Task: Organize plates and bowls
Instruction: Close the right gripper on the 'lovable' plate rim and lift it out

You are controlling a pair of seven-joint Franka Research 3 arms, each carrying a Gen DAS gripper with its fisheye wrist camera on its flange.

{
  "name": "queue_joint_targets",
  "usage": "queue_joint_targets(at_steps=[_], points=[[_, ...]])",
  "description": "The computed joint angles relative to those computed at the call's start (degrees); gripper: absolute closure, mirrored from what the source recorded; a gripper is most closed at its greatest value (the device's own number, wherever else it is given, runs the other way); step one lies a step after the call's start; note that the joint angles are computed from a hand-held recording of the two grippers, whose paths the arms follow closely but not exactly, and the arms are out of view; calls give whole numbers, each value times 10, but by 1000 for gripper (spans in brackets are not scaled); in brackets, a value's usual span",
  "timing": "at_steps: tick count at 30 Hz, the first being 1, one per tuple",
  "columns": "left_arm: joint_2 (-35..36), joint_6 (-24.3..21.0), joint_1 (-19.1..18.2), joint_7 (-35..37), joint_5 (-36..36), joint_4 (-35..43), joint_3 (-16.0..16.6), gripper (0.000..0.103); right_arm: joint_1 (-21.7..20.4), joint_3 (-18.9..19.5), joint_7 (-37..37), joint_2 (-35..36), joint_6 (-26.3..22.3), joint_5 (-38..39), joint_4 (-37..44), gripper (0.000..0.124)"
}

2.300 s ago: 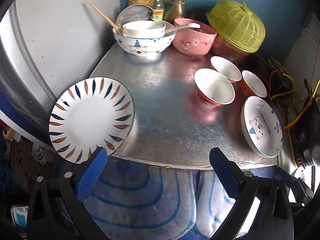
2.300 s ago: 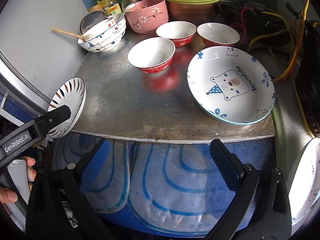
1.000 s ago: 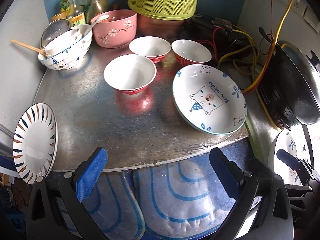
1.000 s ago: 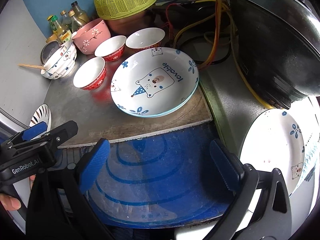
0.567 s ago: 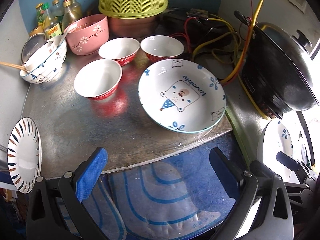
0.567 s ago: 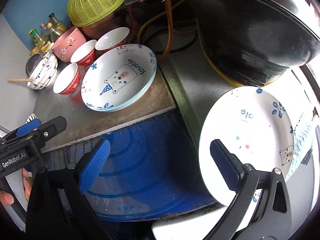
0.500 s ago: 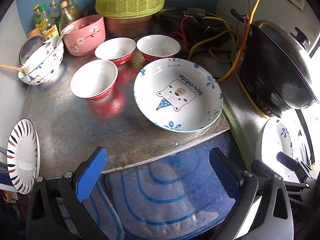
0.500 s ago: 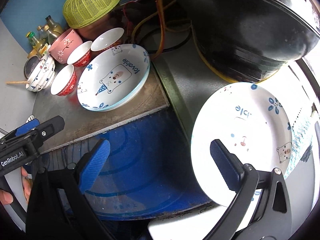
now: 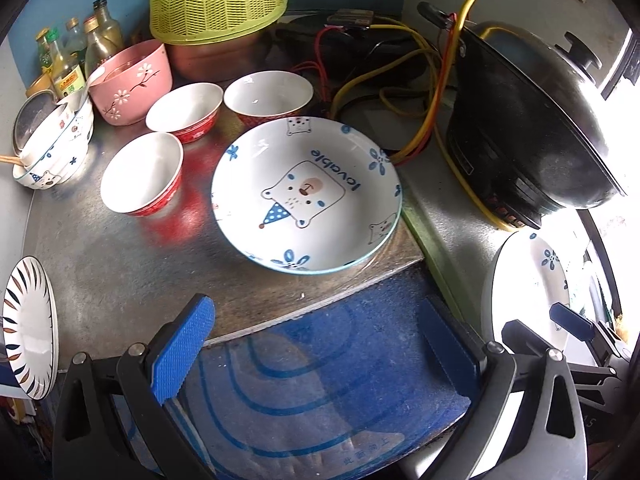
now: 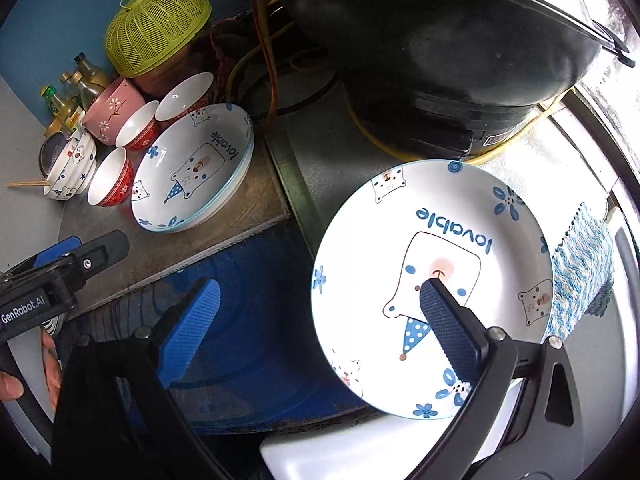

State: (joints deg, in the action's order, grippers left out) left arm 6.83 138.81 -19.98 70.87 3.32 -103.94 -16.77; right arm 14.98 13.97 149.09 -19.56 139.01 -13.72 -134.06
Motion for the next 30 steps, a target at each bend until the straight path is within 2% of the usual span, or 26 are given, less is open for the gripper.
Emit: queue_joint_targets(at_steps=[4,8,14,18,21,23,26,28,30], points=[[13,-6,-3,9,-20,17,-6,1,-9,-4,0,-28,10,-4,-26,23],[32,-10,-6,25,-68,41,-19,1,-30,-13,-14,-75,20,-4,-63,23],[64,-13,-26,40,-98,76,-37,2,-74,-32,-39,-161,45,34,-136,23],[89,-17,-36,54,-120,96,-48,5,-99,-43,-63,-203,82,67,-182,25],[113,-24,-41,61,-138,113,-56,16,-104,-60,-93,-209,109,106,-205,39],[125,-25,-44,62,-143,121,-58,17,-102,-70,-110,-203,129,138,-219,46],[143,-32,-55,53,-126,137,-54,26,-97,-83,-136,-197,148,183,-236,63],[157,-51,-63,50,-108,154,-52,52,-94,-87,-153,-193,155,206,-242,80],[168,-64,-66,51,-102,165,-52,55,-93,-86,-167,-189,156,221,-246,87]])
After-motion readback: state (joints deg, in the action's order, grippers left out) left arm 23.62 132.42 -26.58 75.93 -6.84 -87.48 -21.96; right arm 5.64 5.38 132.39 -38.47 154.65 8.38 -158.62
